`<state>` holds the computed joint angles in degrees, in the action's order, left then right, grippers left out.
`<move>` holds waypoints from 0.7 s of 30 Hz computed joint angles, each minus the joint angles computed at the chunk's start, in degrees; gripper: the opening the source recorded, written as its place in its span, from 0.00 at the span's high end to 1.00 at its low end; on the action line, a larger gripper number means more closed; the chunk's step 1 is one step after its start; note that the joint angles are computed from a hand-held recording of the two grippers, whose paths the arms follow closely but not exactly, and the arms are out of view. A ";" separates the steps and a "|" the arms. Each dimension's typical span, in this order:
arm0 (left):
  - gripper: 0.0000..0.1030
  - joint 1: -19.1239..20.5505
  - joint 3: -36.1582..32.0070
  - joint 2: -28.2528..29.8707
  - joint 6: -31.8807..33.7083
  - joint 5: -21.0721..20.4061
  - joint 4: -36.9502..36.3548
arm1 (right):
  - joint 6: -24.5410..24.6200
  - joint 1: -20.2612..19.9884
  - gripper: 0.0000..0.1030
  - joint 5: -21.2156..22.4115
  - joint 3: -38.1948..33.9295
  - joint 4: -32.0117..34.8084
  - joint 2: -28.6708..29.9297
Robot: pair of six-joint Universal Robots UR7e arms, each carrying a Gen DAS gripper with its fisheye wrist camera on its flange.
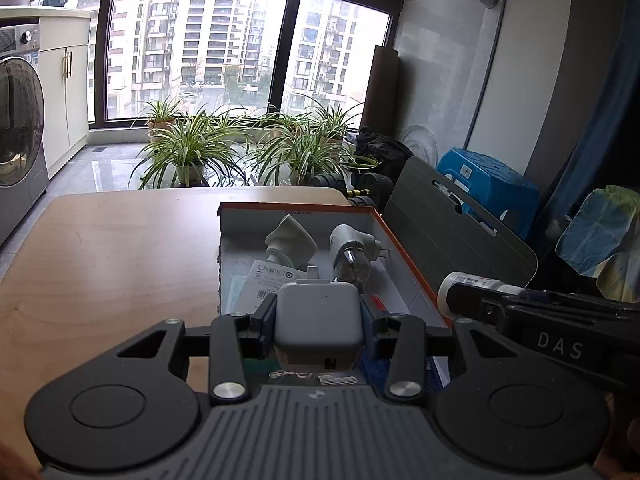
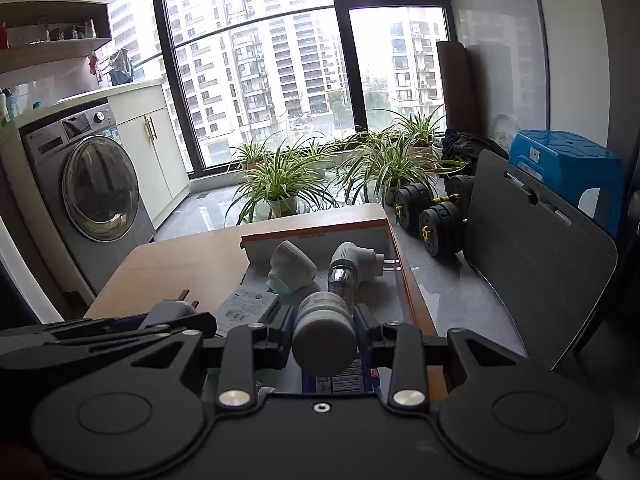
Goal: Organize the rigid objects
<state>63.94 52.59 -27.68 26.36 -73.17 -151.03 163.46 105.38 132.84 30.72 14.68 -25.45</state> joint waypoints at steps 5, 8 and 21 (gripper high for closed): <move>0.59 -0.01 -0.09 0.10 -0.20 0.08 0.23 | -0.02 0.05 0.61 0.12 -0.42 0.30 0.18; 0.59 0.01 -0.25 0.20 -0.26 0.08 0.43 | 0.01 0.04 0.61 0.02 -0.32 0.23 0.11; 0.59 0.16 -0.52 0.25 -0.25 -0.18 1.01 | 0.10 0.09 0.61 0.11 -0.74 0.64 0.22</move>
<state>64.10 52.07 -27.43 26.11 -73.34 -150.02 163.56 105.47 132.94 29.99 15.32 -25.23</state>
